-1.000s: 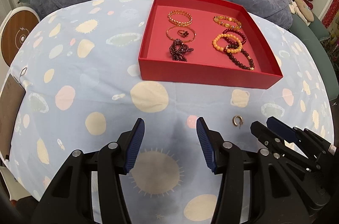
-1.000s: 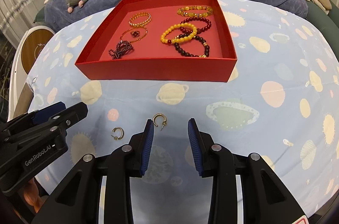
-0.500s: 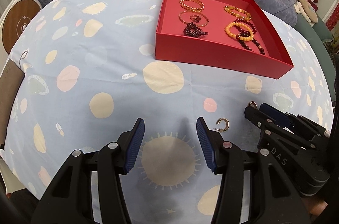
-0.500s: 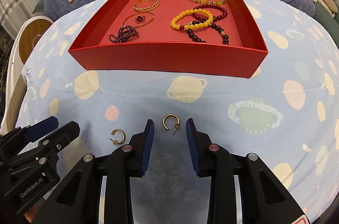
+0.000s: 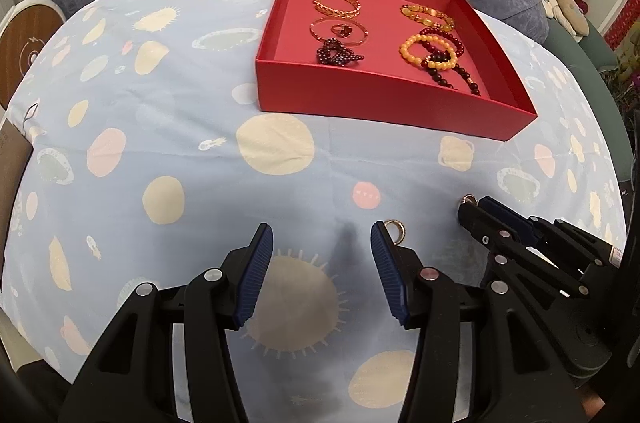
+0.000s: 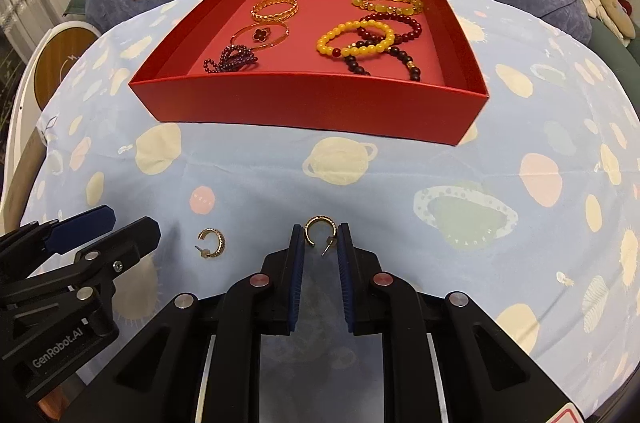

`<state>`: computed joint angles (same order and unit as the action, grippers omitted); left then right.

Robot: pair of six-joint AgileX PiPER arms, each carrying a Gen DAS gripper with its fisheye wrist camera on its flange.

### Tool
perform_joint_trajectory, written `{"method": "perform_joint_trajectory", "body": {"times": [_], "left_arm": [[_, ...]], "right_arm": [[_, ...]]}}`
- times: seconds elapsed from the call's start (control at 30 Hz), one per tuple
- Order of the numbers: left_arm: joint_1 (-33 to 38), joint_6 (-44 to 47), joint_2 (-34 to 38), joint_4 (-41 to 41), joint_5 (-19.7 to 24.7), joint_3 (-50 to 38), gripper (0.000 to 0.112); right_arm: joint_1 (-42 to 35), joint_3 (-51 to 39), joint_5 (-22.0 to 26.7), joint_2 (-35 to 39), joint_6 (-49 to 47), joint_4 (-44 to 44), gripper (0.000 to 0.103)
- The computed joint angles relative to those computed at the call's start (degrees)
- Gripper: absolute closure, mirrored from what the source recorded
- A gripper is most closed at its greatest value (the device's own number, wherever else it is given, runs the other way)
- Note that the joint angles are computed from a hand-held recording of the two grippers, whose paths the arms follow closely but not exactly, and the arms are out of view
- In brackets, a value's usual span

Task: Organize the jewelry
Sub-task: 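Grasp a gold hoop earring with the right gripper while the left grasps the other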

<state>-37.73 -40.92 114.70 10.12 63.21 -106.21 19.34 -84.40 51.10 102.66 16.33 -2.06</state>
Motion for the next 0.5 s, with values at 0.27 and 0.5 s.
{"method": "perform_joint_trajectory", "body": {"times": [0.27,0.5], "left_arm": [[-1.54,1.26,3.37,-1.90,0.11,-3.98,0.064],[-2.87,2.05,6.73,-1.55,0.64,-6.98,0.069]], "right_arm": [[-2.77,3.46,-0.25,-3.72,0.22,1.47,0.088],[-3.90,4.59,-0.56,-4.46,0.13,2.17,0.088]]}}
